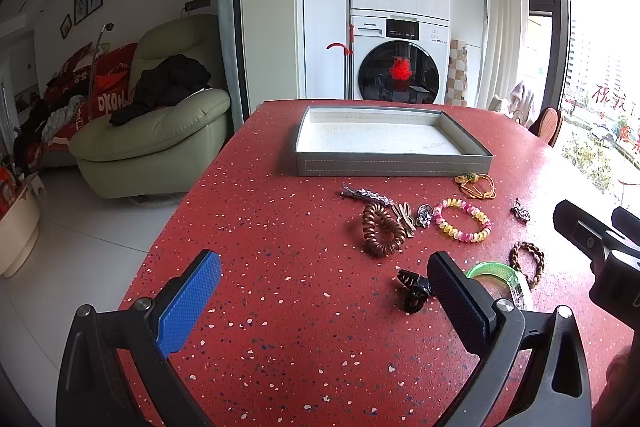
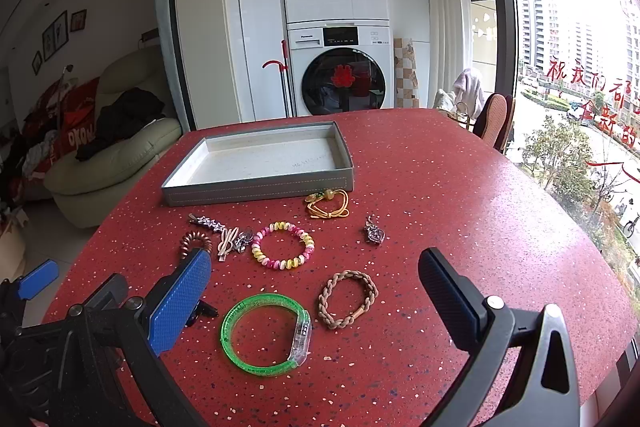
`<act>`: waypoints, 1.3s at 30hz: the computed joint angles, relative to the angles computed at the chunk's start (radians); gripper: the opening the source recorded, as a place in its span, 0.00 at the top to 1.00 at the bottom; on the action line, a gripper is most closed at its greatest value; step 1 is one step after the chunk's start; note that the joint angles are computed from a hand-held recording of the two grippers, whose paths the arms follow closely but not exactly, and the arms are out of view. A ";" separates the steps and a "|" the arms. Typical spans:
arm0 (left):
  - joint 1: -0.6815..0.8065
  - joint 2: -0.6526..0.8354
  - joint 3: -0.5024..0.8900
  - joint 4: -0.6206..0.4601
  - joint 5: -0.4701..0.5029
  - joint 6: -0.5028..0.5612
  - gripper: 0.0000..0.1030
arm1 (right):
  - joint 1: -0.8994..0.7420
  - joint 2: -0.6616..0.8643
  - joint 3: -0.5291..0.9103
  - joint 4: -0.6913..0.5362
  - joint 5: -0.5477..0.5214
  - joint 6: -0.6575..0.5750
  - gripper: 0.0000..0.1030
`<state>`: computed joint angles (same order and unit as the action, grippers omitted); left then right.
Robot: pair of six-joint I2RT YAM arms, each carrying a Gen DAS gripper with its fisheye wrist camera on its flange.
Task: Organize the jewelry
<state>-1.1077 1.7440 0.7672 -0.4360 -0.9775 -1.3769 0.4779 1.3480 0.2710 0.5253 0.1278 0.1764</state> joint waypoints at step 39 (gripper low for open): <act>0.155 0.011 -0.052 0.303 0.306 0.309 0.00 | -0.203 0.164 0.187 -0.246 -0.124 -0.053 0.00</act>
<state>-0.9529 1.7545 0.7157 -0.1327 -0.6714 -1.0679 0.2751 1.5118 0.4576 0.2793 0.0039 0.1237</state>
